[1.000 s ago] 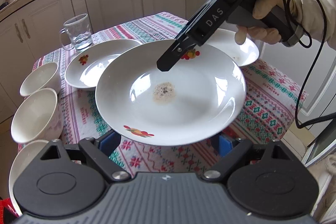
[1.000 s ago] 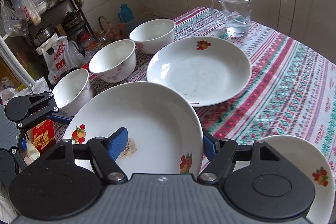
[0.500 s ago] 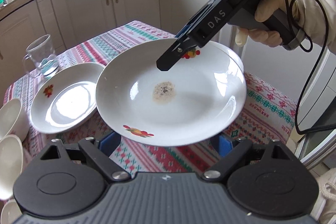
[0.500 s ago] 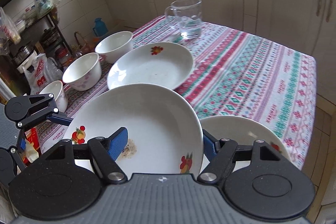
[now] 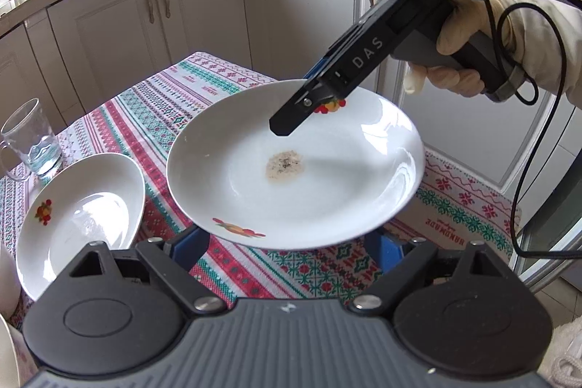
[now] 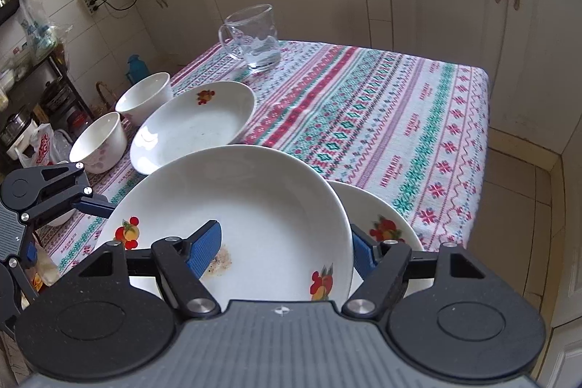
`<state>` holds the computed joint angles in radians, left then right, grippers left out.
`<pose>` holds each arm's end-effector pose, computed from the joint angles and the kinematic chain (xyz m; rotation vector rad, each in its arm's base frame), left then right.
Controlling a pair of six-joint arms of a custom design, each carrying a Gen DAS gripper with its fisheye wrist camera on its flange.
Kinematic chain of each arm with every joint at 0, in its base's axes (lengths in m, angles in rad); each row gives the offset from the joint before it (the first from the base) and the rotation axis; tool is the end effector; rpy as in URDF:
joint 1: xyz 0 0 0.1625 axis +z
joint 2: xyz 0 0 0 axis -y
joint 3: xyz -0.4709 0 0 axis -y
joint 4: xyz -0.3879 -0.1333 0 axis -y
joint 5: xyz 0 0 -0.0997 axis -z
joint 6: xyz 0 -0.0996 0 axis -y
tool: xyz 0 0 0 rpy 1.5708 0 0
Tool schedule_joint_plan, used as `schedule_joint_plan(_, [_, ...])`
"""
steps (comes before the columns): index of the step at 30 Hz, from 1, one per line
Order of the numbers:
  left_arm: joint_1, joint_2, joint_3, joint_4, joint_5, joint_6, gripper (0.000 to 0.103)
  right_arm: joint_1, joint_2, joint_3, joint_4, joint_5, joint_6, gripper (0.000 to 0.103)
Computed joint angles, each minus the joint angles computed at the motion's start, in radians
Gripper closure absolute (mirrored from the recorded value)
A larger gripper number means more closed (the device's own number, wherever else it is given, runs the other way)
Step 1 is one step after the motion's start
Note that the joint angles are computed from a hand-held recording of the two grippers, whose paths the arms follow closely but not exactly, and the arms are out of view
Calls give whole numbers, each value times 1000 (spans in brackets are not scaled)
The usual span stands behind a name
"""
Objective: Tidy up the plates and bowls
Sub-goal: 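Carry the stained plate with the right tool over the flower plate, then lower the stained plate onto the flower plate and open the right tool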
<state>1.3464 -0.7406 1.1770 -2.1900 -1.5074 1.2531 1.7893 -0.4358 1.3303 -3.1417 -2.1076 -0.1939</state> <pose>-0.0453 -0.8258 0.2367 2.0073 2.2168 -0.1920 0.2540 -0.7641 0.0544 0.2731 -2.4779 0.8811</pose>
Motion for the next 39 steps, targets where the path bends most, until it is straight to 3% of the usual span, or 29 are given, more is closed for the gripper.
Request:
schedule_joint_plan(28, [-6,13,20,-36,-11,79,10,-20,-40,124,-69,-41,89,23])
schedule_joint_plan(39, [-4,22,16,-51,-7,52,10,-1,-53,162,-111,-54,98,10])
